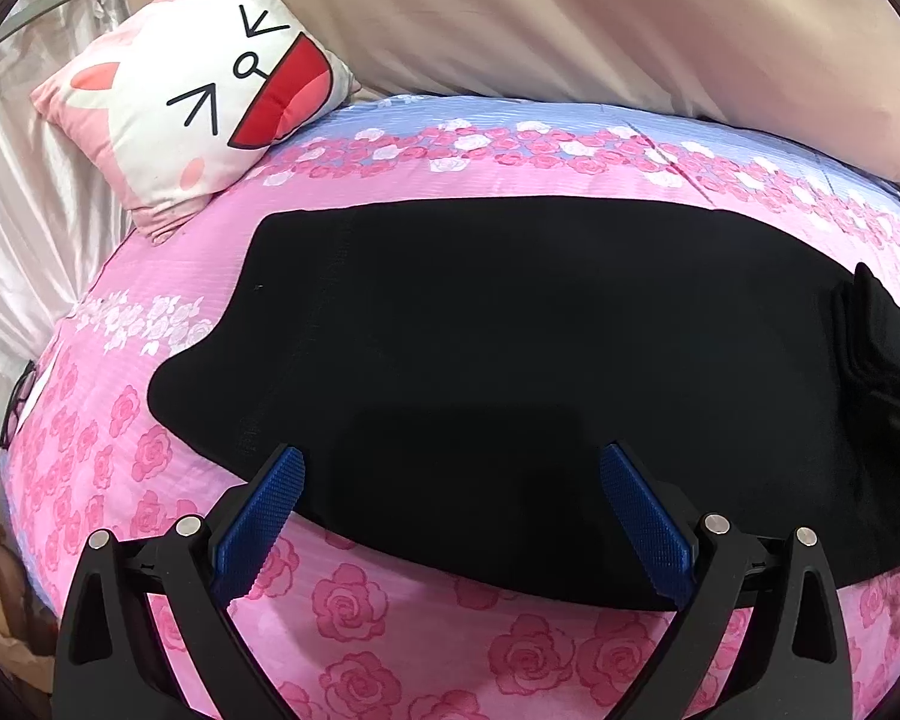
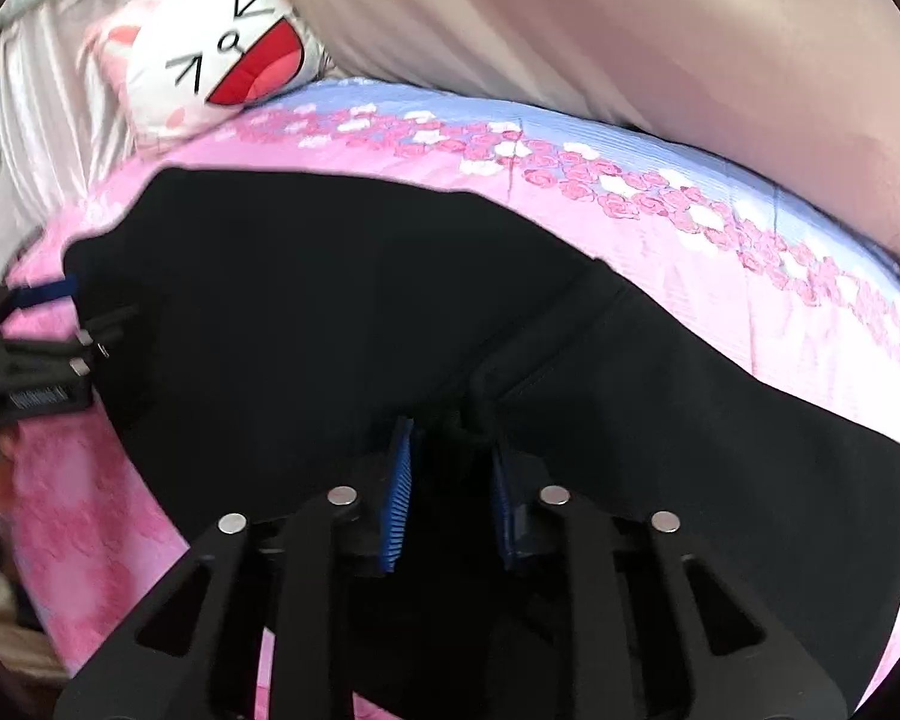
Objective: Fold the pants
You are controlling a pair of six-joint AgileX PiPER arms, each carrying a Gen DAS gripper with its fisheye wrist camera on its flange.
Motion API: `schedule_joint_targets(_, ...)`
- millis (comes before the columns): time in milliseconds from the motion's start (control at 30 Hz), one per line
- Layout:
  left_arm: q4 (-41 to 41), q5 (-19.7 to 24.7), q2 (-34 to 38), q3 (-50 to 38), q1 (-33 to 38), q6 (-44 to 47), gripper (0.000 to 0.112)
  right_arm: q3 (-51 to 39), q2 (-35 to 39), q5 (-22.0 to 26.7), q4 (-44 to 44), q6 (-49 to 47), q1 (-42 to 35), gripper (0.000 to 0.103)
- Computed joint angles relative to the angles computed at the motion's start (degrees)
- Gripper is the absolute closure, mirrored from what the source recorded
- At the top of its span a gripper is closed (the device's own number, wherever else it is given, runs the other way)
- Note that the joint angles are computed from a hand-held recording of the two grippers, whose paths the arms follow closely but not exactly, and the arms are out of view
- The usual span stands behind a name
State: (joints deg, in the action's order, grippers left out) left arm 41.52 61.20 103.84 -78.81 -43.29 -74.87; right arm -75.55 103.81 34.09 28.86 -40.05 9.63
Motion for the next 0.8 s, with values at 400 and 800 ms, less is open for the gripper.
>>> schedule_joint_targets(400, 0.2, 0.3, -1.4, 2.0, 1.3, -0.9, 0.014, -2.2, 0.7, 3.5, 5.9, -5.6, 4.6, 0.073)
schedule_joint_targets(800, 0.8, 5.2, -15.9, 18.9, 4.1, -7.1, 0.014, -22.7, 9.9, 11.2, 0.3, 0.5, 22.6, 0.041)
